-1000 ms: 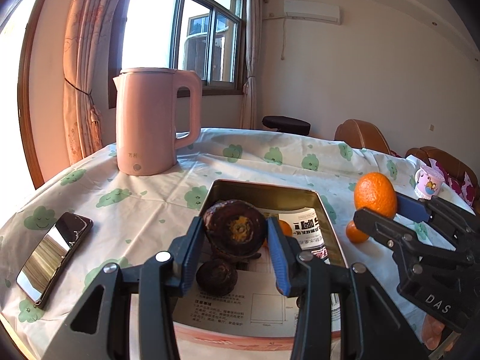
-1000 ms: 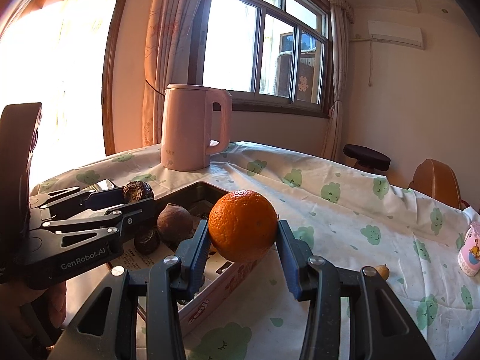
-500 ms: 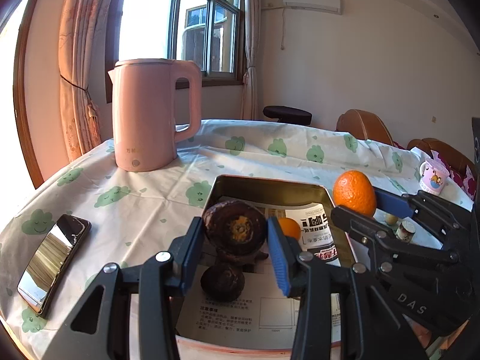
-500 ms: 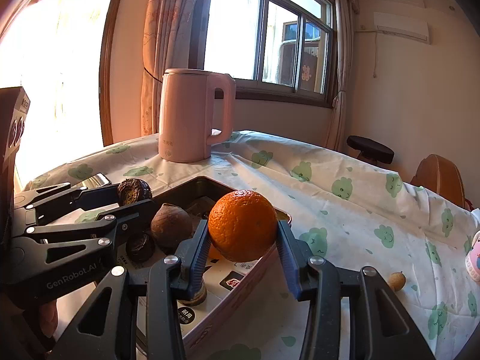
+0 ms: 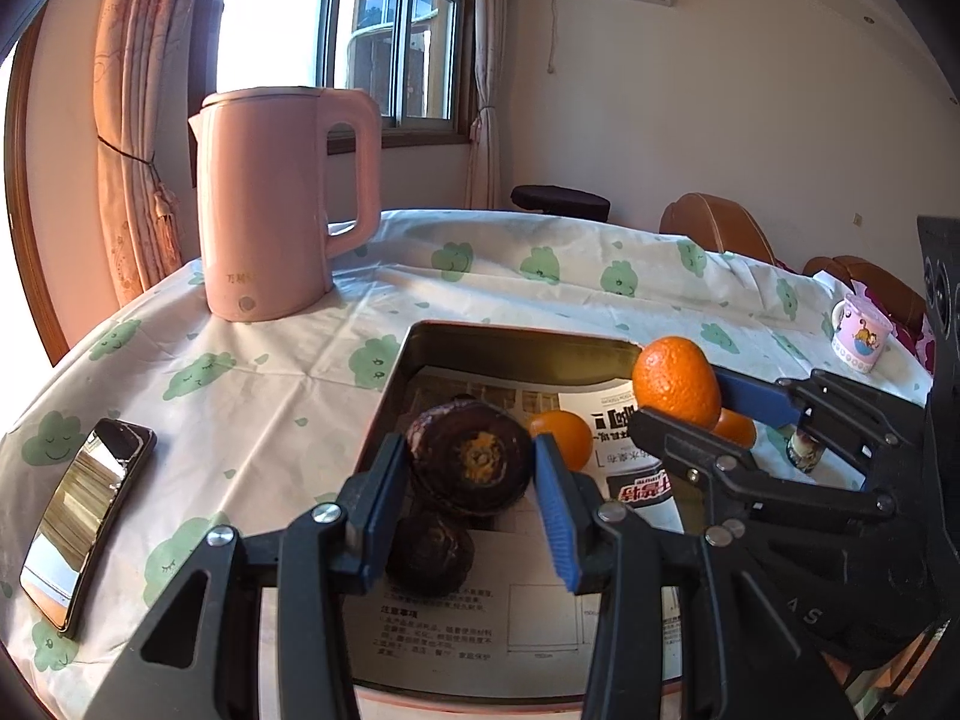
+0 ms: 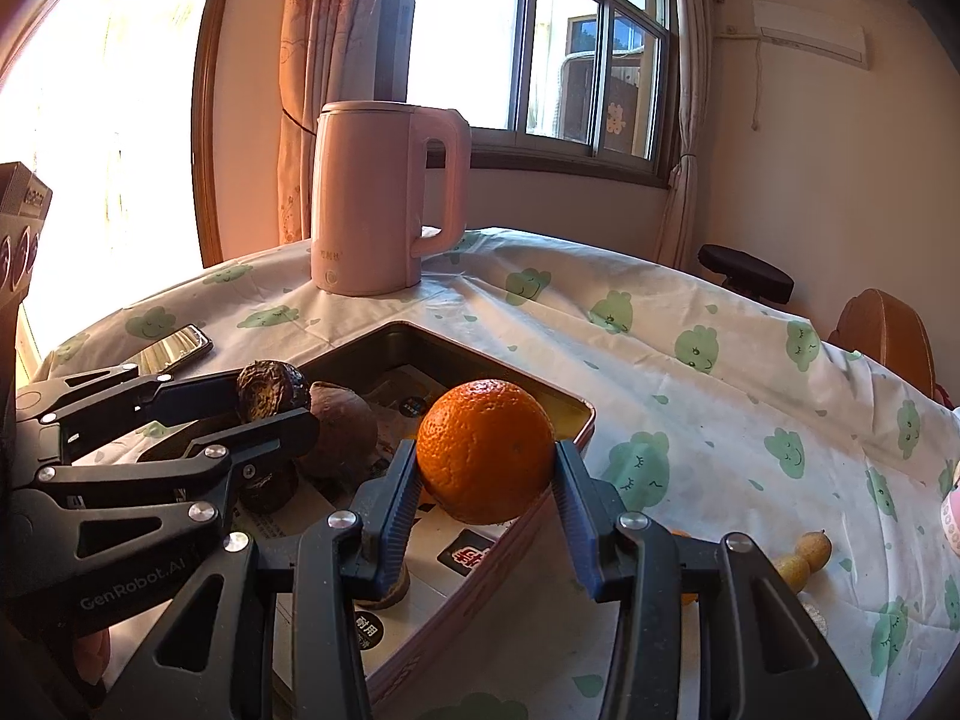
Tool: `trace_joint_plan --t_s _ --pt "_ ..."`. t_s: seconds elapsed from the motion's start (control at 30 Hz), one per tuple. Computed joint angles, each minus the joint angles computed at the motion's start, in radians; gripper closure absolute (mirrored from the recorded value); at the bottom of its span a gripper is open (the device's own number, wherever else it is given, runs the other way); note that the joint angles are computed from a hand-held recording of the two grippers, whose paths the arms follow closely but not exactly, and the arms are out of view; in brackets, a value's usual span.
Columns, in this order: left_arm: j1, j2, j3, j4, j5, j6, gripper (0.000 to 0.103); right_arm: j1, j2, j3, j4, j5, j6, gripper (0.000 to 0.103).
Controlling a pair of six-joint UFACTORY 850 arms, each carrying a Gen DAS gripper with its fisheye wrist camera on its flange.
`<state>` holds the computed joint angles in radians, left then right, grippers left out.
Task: Organize fruits
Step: 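Lower the mangosteen half into the tin and open the left tool while the right tool releases the orange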
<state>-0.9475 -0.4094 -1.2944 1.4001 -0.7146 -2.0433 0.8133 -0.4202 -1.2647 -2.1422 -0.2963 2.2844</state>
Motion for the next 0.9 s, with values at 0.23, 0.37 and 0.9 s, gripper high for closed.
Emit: trace_joint_plan --t_s 0.23,0.37,0.9 --pt "0.009 -0.005 -0.008 -0.033 0.029 0.031 0.059 -0.01 -0.016 -0.024 0.102 0.051 -0.093 0.057" --pt "0.016 -0.004 -0.008 -0.049 0.049 0.04 0.059 -0.013 -0.021 -0.031 0.13 0.063 -0.122 0.057" --pt "0.014 -0.014 -0.021 -0.076 0.027 0.064 0.056 -0.021 -0.032 -0.044 0.216 0.085 -0.198 0.054"
